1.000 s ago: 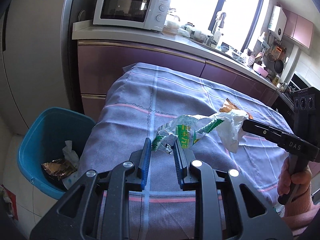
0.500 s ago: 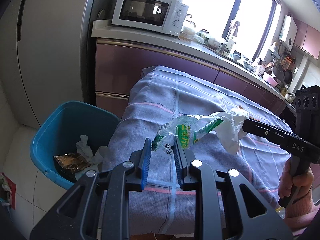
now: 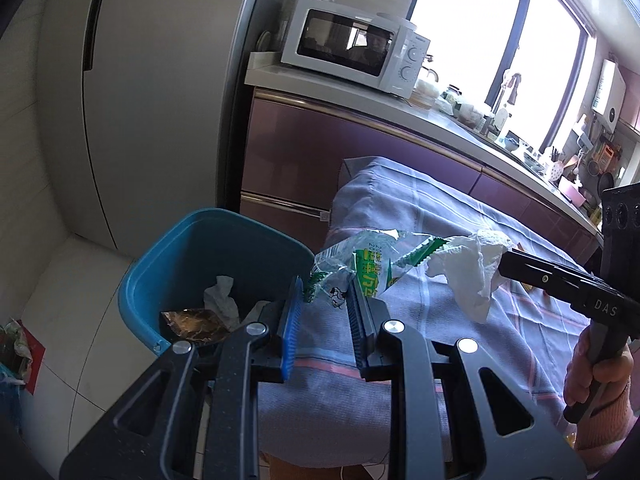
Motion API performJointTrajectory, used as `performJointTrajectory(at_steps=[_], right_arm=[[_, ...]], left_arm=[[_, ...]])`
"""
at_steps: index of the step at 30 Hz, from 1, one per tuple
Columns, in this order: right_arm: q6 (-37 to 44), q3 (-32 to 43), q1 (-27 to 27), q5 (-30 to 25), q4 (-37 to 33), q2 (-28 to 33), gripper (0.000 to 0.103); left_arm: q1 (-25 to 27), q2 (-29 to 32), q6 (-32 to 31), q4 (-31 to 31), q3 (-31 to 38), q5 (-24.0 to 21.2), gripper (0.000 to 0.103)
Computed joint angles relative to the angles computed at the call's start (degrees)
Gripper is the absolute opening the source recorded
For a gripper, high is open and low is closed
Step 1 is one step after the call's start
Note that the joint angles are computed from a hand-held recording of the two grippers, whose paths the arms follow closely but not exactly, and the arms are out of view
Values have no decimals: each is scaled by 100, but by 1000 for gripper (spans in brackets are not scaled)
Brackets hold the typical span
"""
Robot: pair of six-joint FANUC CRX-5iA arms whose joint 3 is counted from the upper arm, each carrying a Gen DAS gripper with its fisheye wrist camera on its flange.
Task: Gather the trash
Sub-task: 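Carry the packet and tissue to the teal bin with both tools, then open the left tool over the bin while the right tool releases the tissue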
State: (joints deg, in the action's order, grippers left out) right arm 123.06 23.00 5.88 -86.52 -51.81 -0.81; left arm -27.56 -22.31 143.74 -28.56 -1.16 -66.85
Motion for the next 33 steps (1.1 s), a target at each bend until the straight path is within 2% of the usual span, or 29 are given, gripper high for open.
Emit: performJointTrajectory(at_steps=[12, 33], right_arm=[[-104, 211, 687, 130, 245, 179, 9], [-394, 339, 1750, 504, 1135, 566, 9]], left_arm=[[318, -277, 110, -128, -191, -319, 23], [1385, -349, -149, 422, -691, -230, 24]])
